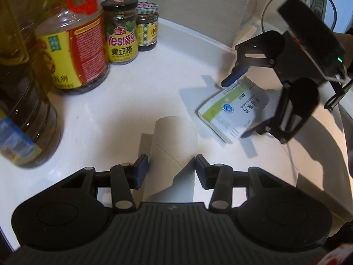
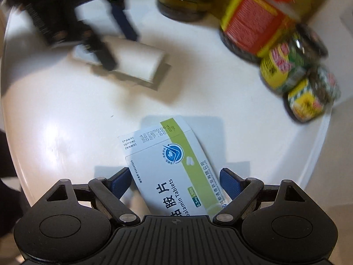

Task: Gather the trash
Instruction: 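Grasp the paper roll tube with the left tool while the right tool grasps the medicine box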

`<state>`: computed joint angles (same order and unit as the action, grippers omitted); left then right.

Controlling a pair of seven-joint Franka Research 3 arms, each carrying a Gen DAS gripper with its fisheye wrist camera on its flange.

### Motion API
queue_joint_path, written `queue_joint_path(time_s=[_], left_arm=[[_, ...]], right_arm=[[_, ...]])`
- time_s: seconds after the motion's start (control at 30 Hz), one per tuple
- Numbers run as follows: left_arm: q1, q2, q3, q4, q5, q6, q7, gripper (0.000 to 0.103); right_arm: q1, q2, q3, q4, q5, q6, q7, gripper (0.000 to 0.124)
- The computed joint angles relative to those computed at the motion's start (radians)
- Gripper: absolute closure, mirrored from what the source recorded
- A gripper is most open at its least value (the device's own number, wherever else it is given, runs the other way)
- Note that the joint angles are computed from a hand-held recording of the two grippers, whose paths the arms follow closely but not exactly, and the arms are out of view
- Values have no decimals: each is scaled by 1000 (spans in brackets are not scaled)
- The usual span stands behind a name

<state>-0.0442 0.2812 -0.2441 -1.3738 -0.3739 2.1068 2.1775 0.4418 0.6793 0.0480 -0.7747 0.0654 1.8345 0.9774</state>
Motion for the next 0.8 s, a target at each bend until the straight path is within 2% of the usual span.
queue_joint_path(time_s=[0.03,0.1,0.27,0.43,0.53,0.6,0.67,0.8], left_arm=[[2,-14,1,-20,-5,9,-5,60],[5,-37,4,-52,-18,21,-17,60],[-1,-77,12,-112,-39,48,-40,60],[-28,-112,16,-176,-21,109,-90,60],[-44,-130,16,-210,-7,141,-113,60],[-55,-142,15,-232,1,163,-118,60],[-62,-150,15,-249,4,179,-121,60],[-79,-163,17,-282,33,215,-135,60]], right_arm=[[0,24,-4,41,4,-21,37,38],[3,12,-17,18,7,-8,123,38],[15,-176,-35,-316,-10,202,368,40],[50,-327,-63,-566,-99,363,796,42],[49,-406,-52,-698,-153,460,956,42],[32,-452,-33,-779,-164,533,999,41],[12,-486,-11,-845,-165,596,983,41],[-1,-527,17,-915,-203,637,949,41]])
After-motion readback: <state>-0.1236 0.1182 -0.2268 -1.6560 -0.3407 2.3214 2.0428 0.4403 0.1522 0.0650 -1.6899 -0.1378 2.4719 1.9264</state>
